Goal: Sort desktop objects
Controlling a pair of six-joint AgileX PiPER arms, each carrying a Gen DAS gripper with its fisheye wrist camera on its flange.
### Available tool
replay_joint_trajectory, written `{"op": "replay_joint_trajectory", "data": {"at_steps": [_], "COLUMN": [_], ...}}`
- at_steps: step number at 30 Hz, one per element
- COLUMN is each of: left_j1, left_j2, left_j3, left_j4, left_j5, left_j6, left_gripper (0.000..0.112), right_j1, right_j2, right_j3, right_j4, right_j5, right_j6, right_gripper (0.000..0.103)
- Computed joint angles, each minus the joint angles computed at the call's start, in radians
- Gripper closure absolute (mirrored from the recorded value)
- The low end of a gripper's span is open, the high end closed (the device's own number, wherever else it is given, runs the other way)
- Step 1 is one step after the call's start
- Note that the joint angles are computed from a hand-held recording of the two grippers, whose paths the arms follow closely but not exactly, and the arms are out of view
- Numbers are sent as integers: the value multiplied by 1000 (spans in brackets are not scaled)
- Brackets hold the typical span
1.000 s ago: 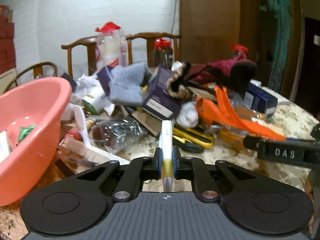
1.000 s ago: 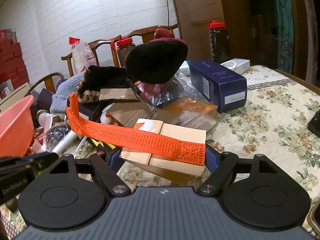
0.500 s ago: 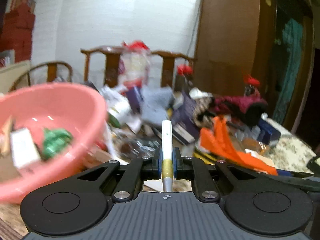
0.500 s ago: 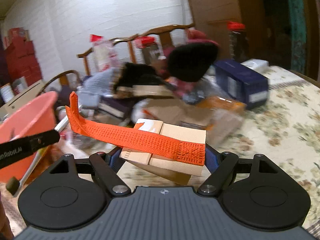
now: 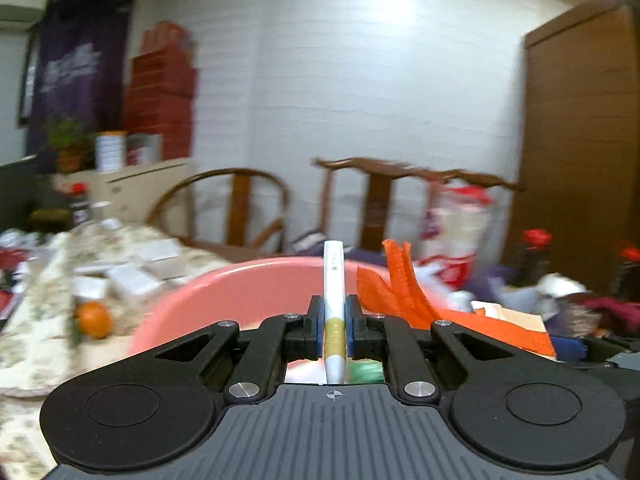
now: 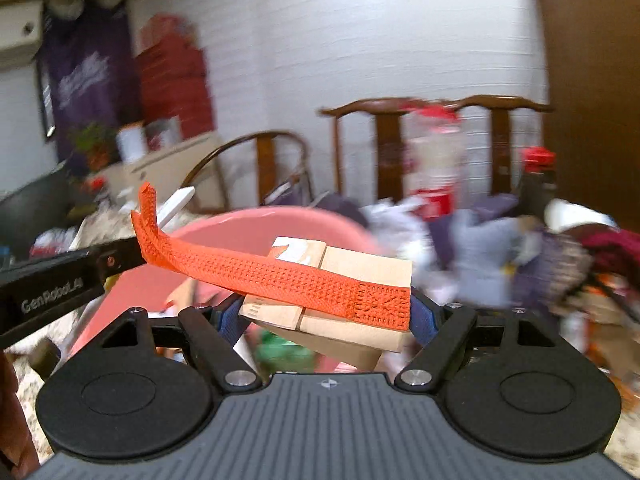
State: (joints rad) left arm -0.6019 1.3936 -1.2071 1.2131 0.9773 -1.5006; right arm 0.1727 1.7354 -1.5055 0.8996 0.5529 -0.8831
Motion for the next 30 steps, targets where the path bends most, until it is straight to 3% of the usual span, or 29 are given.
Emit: {"op": "replay_joint_trajectory", "data": {"at_steps": [2,3,4,6,8,9,14,18,19,21,23,26,30], "left_j1": [50,81,105,134,149,153,70,-120,-170,-231,-242,-222,-181], "left_j2": [-3,-2,1,3,9,7,-21,-44,-33,10,75,211,412], "left_j3": [11,12,18,35,58,65,89,136,145,142,117,28,-177], "left_j4": [-36,-66,-86,-104,-95,-88,-22,70,92,94,34,-85,-255], "left_j5": [7,-3,-10,-7,-12,-12,8,9,-1,-59,-193,-319,-335], "left_j6": [53,94,117,136,127,110,29,-60,-76,-84,-33,52,195], "left_gripper": [101,89,88,71,59,60,58,32,31,30,30,29,29], "right_j1": [71,99,119,149,153,148,38,-183,-236,-352,-453,-536,-602], "right_j2": [19,34,52,76,69,76,22,-58,-72,-99,-92,-41,75], "right_j3": [-25,-37,-54,-72,-53,-55,13,141,172,244,290,322,244], "right_j4": [-98,-133,-168,-238,-246,-232,10,293,335,399,415,423,315], "right_j5": [-23,-32,-30,-35,-43,-36,24,158,182,208,194,87,-7], "right_j6": [86,114,141,195,200,187,-38,-390,-460,-589,-683,-786,-665], "right_gripper": [20,20,16,14,14,14,14,9,7,7,7,7,7]}}
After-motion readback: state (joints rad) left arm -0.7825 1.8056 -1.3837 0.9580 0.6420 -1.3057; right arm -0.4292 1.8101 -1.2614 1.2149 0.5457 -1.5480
